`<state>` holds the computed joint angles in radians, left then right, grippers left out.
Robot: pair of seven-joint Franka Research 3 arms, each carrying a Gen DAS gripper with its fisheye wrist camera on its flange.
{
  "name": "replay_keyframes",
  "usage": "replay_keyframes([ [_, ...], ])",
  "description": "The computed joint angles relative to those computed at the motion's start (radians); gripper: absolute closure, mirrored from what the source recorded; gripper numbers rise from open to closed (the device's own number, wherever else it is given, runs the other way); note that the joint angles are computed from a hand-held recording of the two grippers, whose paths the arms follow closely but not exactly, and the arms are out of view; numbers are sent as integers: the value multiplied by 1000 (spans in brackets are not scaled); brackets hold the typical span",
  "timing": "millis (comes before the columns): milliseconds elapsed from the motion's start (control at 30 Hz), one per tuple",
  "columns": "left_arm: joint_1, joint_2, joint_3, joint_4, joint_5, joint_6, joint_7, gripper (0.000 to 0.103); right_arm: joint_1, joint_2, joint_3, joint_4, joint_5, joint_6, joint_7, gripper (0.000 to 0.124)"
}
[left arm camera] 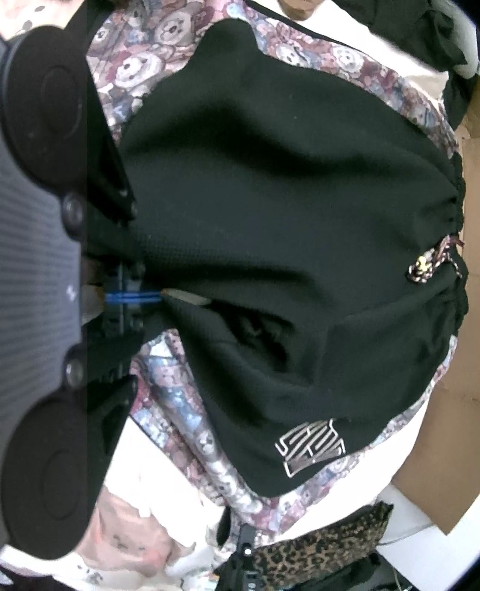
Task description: Fold clothes
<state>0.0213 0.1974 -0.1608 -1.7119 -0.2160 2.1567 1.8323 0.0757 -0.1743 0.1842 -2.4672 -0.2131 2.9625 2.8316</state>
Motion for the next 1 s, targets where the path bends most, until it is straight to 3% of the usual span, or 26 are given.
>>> replay_keyframes([
  [267,26,-17,-16,50,-182,-132,134,102,0,-125,-24,57,-8,-249,-141,123],
  [433,0,-9,-21,50,-187,-139,163,102,-2,-147,-47,130,9,-418,-253,118],
  [500,-10,6,-20,53,-168,-136,148,102,-19,-168,-41,117,-8,-418,-230,109],
  [533,-10,8,-18,51,-161,-135,144,102,-28,-180,-37,107,-18,-413,-214,88],
  [600,-10,11,-16,47,-146,-129,138,102,-50,-206,-27,73,-32,-380,-169,74],
  [767,-8,21,-15,43,-120,-114,125,102,-63,-214,-16,25,-19,-378,-123,74],
  [1000,-14,16,-20,24,-95,-90,117,102,-46,-172,-5,-39,13,-306,-93,74],
])
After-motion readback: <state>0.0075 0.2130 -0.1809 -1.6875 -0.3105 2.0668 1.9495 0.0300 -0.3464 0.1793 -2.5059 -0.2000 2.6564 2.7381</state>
